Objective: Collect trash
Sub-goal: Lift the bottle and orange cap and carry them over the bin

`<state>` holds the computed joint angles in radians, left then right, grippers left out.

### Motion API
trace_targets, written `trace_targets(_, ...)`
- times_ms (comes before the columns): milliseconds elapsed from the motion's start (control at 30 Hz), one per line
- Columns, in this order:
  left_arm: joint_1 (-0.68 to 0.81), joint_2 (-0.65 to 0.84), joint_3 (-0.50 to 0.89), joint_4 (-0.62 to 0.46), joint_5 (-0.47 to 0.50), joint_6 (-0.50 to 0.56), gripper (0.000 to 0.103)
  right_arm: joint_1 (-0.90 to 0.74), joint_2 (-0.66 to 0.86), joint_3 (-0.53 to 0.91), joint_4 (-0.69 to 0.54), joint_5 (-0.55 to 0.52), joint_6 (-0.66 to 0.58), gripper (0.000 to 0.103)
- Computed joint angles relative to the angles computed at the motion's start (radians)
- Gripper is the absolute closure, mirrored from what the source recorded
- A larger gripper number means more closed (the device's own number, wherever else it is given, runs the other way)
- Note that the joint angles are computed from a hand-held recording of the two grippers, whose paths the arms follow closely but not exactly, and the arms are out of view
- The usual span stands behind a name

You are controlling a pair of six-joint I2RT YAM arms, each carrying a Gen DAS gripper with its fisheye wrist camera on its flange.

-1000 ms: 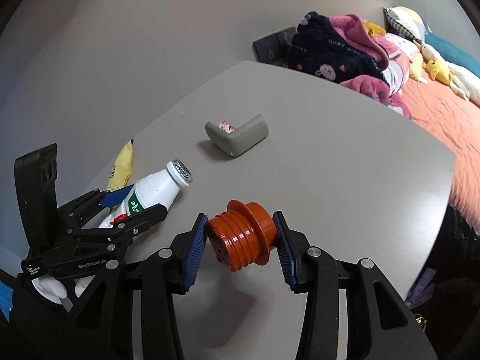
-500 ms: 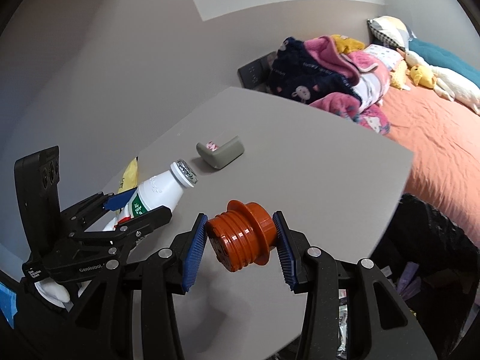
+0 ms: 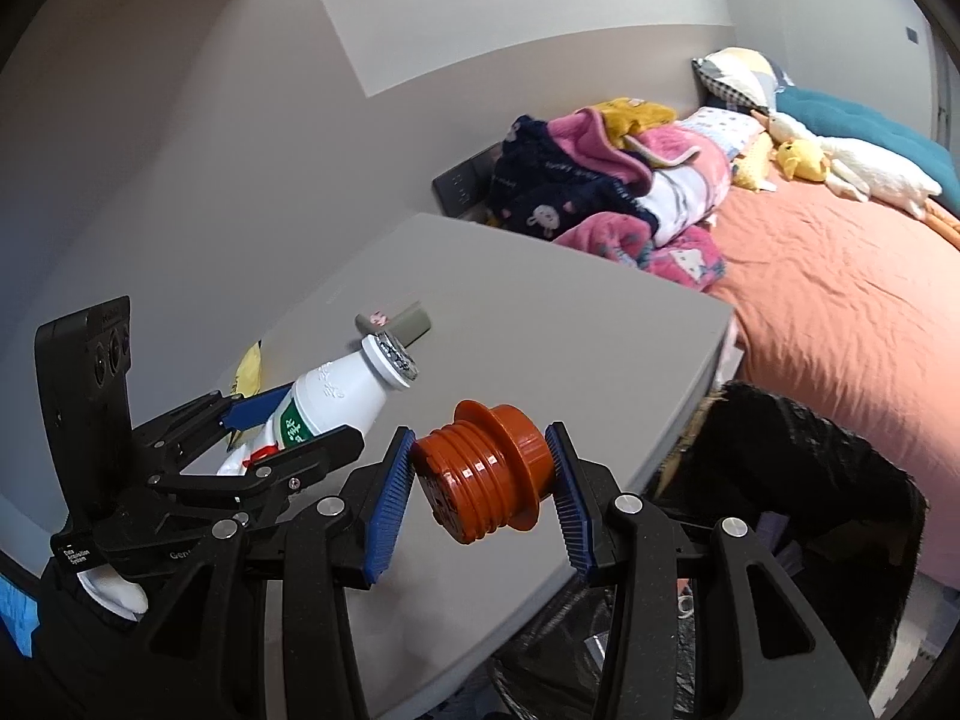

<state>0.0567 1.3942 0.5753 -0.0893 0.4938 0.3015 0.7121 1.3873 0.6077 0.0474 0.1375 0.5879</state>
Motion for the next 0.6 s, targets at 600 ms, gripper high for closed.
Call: trace_targets(600, -0.327, -0.067, -0.027, 0.059, -0.132, -0.184, 0.031, -0.162, -0.376, -0.210, -0.138, -0.030, -0.041, 0.057)
